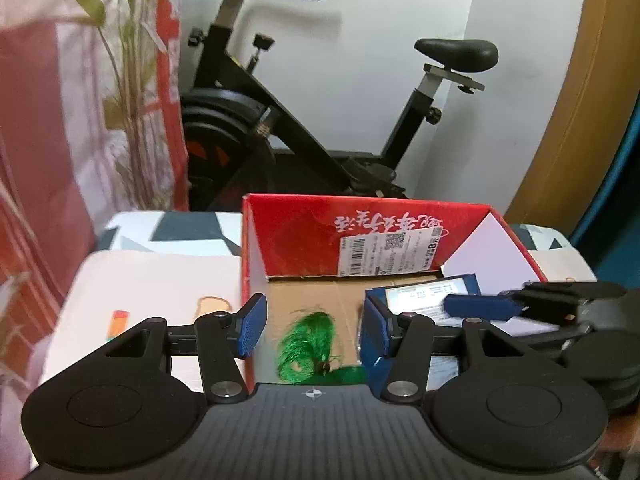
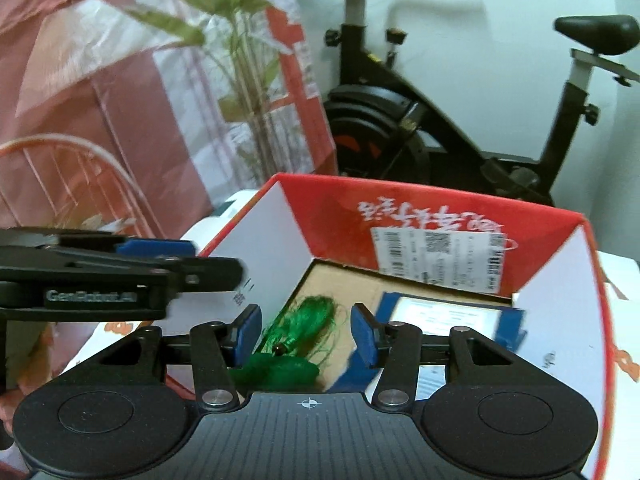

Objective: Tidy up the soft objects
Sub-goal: 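Open the left gripper to drop the green pouch into the box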

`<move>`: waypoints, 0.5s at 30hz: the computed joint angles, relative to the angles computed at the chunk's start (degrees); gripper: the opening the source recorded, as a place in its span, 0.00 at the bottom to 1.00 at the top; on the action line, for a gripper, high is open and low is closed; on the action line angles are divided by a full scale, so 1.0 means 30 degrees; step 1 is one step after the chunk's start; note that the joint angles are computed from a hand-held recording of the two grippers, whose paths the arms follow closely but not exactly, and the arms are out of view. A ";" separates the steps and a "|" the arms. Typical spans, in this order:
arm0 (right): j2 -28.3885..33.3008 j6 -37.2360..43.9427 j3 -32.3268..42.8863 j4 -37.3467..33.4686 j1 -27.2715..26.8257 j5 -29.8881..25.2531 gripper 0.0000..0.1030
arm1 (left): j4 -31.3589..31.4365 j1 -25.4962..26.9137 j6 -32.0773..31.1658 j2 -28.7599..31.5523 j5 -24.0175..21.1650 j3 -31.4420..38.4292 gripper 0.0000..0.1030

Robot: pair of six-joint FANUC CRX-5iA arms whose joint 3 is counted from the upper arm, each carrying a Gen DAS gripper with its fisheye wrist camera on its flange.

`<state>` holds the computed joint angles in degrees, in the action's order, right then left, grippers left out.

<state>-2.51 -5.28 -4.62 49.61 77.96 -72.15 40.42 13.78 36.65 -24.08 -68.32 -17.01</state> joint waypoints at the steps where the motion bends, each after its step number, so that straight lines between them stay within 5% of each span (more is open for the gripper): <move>1: -0.0123 -0.0224 -0.0088 0.0169 0.0157 -0.0205 0.45 | -0.0161 0.0146 -0.0150 -0.0328 -0.0026 -0.0080 0.54; 15: -0.1391 -0.1567 -0.1178 0.2509 0.4012 -0.4361 0.45 | 0.1888 0.4837 -0.2320 -0.5013 -0.2711 -0.2255 0.54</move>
<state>-6.68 -9.99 -8.16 57.14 90.00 -85.23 46.09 28.29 29.69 -39.12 -76.45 -23.78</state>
